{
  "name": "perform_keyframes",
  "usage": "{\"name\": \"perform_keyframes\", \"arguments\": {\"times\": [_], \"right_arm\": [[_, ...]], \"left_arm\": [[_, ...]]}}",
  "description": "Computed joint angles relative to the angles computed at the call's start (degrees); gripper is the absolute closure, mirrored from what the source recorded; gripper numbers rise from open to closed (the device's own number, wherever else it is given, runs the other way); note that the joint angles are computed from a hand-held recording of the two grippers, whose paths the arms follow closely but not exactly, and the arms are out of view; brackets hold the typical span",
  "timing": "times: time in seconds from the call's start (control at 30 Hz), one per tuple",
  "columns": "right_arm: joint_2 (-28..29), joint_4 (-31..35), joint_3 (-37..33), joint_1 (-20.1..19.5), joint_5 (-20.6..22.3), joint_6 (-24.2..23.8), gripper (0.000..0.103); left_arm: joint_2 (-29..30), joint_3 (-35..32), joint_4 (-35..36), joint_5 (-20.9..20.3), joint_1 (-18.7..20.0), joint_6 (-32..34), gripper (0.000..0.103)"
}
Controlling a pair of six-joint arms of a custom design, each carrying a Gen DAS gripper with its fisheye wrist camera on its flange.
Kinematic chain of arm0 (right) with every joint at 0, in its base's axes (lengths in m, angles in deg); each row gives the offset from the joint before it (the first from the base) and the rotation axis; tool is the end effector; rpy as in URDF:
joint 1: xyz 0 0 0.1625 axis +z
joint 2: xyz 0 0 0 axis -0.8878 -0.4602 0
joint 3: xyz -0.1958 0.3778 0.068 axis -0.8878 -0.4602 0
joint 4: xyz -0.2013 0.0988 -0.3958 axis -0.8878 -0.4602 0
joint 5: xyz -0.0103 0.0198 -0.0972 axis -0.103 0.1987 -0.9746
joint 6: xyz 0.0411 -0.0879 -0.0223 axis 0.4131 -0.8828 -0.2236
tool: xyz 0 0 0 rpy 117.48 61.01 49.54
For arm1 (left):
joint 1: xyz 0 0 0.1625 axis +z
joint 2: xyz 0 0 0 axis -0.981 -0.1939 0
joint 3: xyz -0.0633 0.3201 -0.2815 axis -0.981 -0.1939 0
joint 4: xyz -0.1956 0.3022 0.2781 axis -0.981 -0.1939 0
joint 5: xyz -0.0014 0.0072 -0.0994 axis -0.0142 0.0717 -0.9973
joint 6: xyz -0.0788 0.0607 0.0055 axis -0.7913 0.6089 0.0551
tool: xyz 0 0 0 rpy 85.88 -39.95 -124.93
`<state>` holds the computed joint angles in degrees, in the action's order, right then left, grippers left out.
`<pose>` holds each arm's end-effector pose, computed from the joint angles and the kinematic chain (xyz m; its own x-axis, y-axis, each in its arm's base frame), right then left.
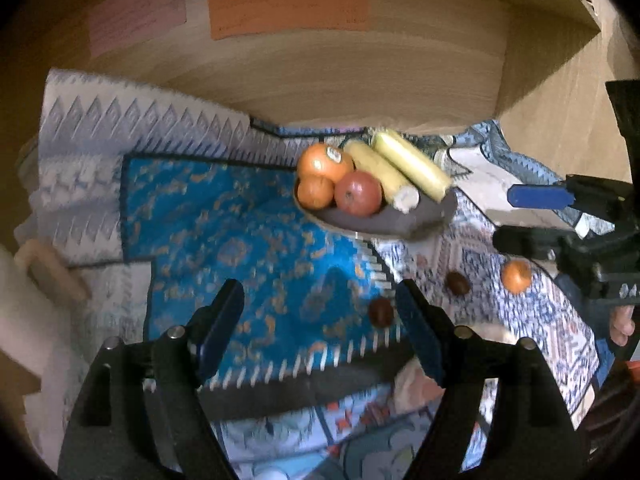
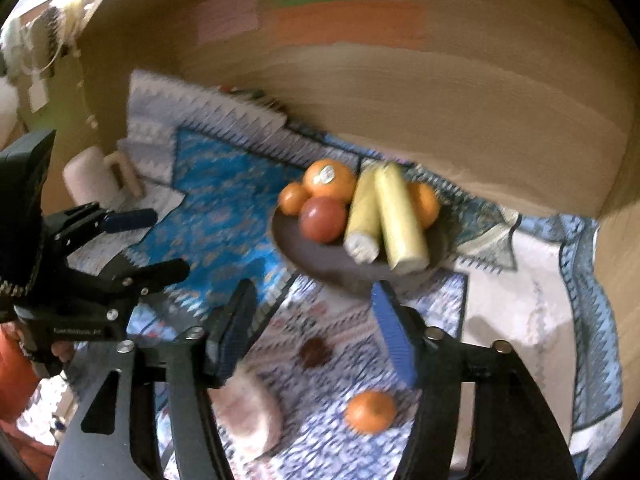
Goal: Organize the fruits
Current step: 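Grasp the wrapped pomelo segment on the cloth with the right tool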
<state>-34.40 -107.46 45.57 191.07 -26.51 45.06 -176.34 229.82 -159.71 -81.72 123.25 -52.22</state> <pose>0.4064 -0.3630 -0.0171 -0.5740 -0.6696 0.4713 -0.8077 0.5577 -0.1913 -0.0102 -0.3139 0.3452 -0.6911 0.0725 -0.7191 0.5635 0.6772 -0.4732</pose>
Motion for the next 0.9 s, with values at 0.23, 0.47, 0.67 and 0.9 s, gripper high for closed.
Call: {"name": "perform_keyframes", "arguments": {"times": [0.23, 0.47, 0.67, 0.9], "right_arm": [[0.6, 1.3, 3.1, 0.8, 0.3, 0.6, 0.036], [2.8, 7.6, 2.9, 0.3, -0.2, 3.4, 0.036], [3.8, 7.8, 2.0, 0.6, -0.7, 1.4, 0.033], [5.2, 7.4, 0.5, 0.6, -1.1, -0.6, 0.038]], "left_arm": [[-9.5, 1.8, 16.1, -0.4, -1.5, -8.7, 0.025], [-13.5, 2.9, 22.6, -1.8, -0.2, -12.7, 0.025], [-14.1, 4.3, 23.7, -0.3, -1.8, -12.4, 0.024], [-11.9, 4.8, 17.8, -1.1, 0.0, -8.8, 0.024]]}}
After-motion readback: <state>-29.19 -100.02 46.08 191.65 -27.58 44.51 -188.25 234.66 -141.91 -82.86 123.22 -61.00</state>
